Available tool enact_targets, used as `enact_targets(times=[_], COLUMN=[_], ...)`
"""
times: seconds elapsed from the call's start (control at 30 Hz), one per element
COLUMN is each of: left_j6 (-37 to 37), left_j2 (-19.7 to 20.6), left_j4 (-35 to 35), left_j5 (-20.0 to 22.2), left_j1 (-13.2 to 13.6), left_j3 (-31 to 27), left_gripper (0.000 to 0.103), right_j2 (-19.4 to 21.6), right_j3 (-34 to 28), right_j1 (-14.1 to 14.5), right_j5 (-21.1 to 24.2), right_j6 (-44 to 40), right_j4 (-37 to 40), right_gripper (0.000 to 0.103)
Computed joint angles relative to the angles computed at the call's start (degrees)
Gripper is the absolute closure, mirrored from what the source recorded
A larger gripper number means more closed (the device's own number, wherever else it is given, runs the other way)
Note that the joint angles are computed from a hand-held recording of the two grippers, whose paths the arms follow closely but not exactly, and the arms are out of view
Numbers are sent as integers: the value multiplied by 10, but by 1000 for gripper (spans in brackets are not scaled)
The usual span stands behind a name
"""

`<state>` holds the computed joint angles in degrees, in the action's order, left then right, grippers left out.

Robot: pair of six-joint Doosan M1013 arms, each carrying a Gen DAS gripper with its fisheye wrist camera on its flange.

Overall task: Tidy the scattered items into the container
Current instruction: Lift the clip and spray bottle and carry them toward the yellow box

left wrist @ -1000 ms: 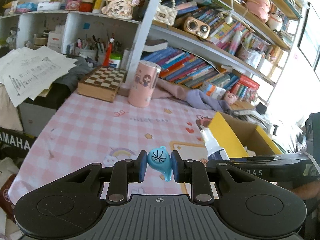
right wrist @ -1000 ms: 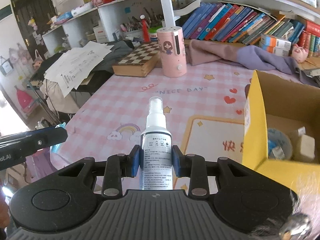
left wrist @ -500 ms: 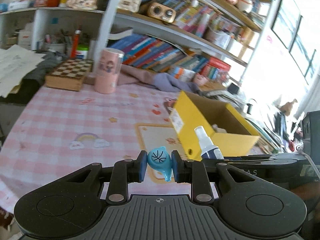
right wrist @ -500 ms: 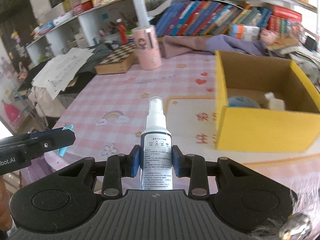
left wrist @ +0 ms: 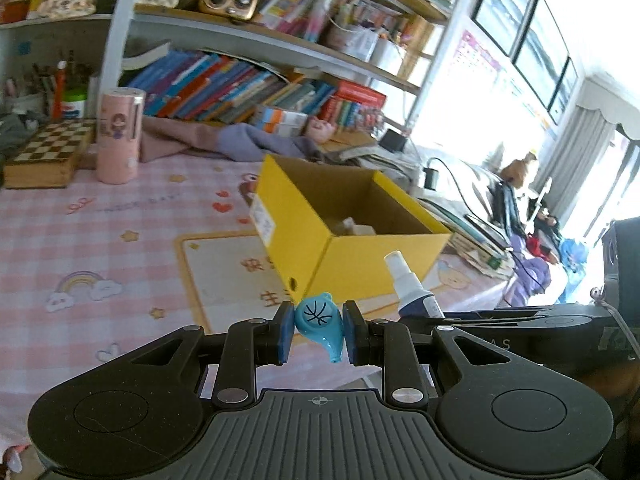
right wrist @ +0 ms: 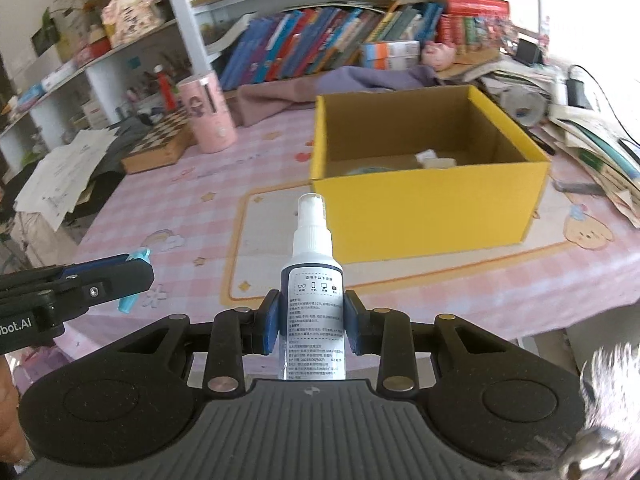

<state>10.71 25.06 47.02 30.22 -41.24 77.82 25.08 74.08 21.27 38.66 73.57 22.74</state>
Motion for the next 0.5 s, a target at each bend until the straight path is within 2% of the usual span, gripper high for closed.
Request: enact_targets(times=[0.5], left_j6=[160], left_j2=[48], left_j4=[-127], left_j5=[-21], left_j1=[6], left_j3=[-75], left_gripper=[79], right_j2=[-6], right_j3=[10], right_j1=[-28], right_j5=[-10], right_j6=[63], right_j4=[-41], right_gripper=[73])
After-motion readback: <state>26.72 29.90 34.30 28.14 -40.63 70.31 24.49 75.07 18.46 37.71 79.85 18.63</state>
